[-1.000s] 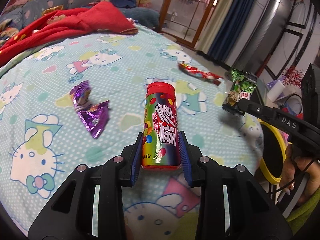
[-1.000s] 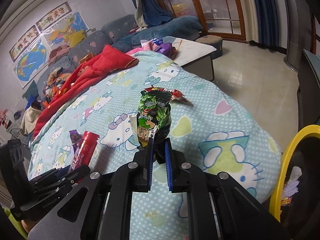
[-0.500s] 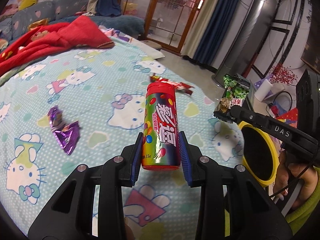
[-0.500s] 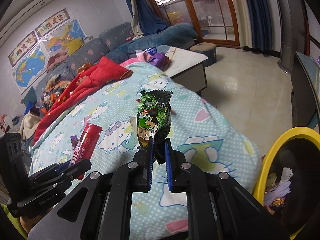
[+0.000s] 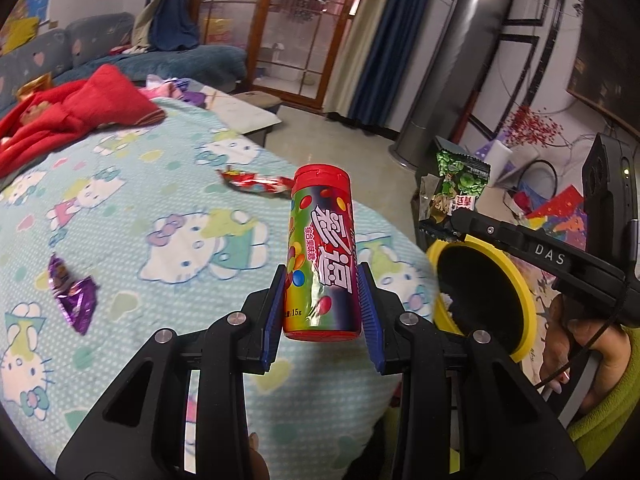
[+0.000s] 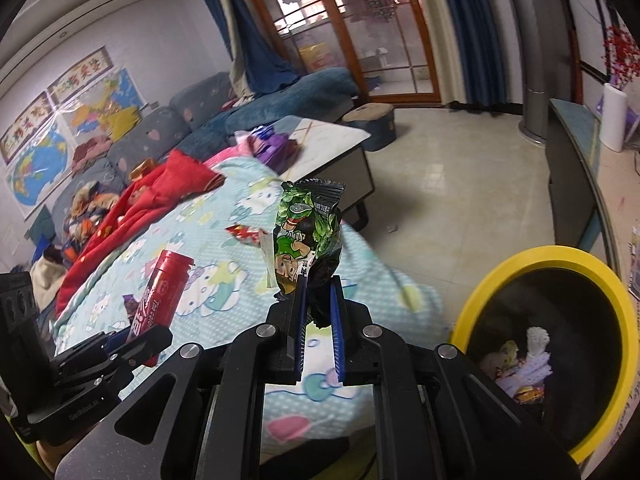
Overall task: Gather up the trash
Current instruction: 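Carry the candy tube with the left tool while the right tool carries the snack pack over the bin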
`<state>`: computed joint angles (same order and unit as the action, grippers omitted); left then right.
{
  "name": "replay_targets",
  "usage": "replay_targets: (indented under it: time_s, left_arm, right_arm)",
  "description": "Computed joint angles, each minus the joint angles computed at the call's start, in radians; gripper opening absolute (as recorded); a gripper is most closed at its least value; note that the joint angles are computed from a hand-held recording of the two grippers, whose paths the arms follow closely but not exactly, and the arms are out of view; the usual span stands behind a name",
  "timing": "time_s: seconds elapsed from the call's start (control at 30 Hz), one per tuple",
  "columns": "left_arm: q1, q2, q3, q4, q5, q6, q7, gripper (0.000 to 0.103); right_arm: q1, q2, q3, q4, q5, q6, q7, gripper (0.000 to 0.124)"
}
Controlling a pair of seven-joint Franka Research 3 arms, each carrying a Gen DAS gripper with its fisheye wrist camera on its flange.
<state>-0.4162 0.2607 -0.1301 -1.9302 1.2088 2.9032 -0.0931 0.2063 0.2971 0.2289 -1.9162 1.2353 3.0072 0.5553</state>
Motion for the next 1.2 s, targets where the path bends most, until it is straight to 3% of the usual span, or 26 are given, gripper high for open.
replay_targets:
  time_s: [0.57,0.77,1.0,1.2]
  left_arm:
    - [-0.077,0.115,0.02,0.139,-0.087,0.051,0.173,0.027]
    - [-0.107,0.167,0.029,0.196,-0.168,0.071,0.28,0.027]
    - [-0.137,0.244,0.028,0.287,-0.293,0.084,0.445,0.027]
    - [-0.132,0.332,-0.021,0.391,-0.455,0.058,0.647,0.027]
  right_arm:
    - [-0.032,-0.049,-0.057,-0.065,0.167,0.079,-0.086,0.011]
    - [-0.047,-0.053,-0.079,-0.091,0.139,0.104,-0.029,0.011]
    - [-0.068,-0.051,-0.096,-0.139,-0.003,0.135,0.137,0.011]
    - [-0.106,-0.053,-0.094,-0.186,-0.108,0.136,0.246,0.011]
